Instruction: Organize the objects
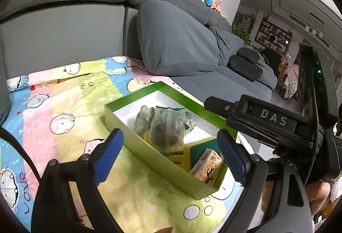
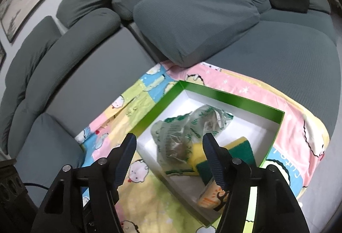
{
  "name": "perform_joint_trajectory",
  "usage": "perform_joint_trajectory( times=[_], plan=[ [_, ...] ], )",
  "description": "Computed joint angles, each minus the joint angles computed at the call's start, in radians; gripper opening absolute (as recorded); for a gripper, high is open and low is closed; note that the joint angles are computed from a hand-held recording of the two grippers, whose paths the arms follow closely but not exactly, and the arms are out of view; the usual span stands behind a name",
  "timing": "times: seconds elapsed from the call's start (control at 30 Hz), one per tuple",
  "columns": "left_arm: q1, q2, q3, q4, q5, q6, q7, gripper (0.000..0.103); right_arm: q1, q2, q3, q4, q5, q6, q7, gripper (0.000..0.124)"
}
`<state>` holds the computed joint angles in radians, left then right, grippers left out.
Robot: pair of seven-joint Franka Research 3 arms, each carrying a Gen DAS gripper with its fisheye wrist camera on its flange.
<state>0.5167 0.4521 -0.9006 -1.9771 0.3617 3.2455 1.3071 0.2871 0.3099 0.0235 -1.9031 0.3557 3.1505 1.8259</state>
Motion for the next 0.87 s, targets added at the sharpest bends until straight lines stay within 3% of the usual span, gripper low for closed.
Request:
perform_joint_trajectory(
  times=[0.07, 0.17, 0.3, 0.47, 0.6, 0.7, 0.77, 0.87],
  plan=[
    [0.039, -0.008, -0.031, -0.019, -0.002, 0.003, -0.006, 0.089, -0.002, -0.008, 0.011, -0.006, -0.002, 0.017, -0.014, 0.075],
    [0.060, -0.044, -0.033, -0.054, 0.003, 0.027, -0.033, 0.096, 0.008, -0.024, 0.013, -0.023, -0.001, 0.047, -0.031, 0.079],
    [0.093, -0.071, -0.040, -0.088, 0.044, 0.068, -0.091, 0.100, 0.128, -0.040, -0.115, -0.043, -0.049, 0.059, 0.032, 0.081],
    [0.113, -0.078, -0.043, -0.097, 0.103, 0.074, -0.154, 0.101, 0.323, -0.044, -0.342, -0.055, -0.159, 0.032, 0.179, 0.081],
    [0.134, -0.039, -0.069, -0.074, 0.158, 0.056, -0.196, 0.101, 0.358, -0.057, -0.394, -0.076, -0.227, 0.020, 0.259, 0.081],
    [0.140, -0.015, -0.088, -0.062, 0.174, 0.035, -0.194, 0.101, 0.484, -0.057, -0.553, -0.088, -0.334, -0.002, 0.391, 0.081],
    [0.120, -0.017, -0.072, -0.061, 0.169, 0.043, -0.188, 0.101, 0.478, -0.058, -0.555, -0.090, -0.358, -0.005, 0.420, 0.081],
    [0.101, -0.023, -0.049, -0.065, 0.174, 0.057, -0.205, 0.101, 0.428, -0.062, -0.506, -0.086, -0.378, -0.009, 0.429, 0.081]
  ],
)
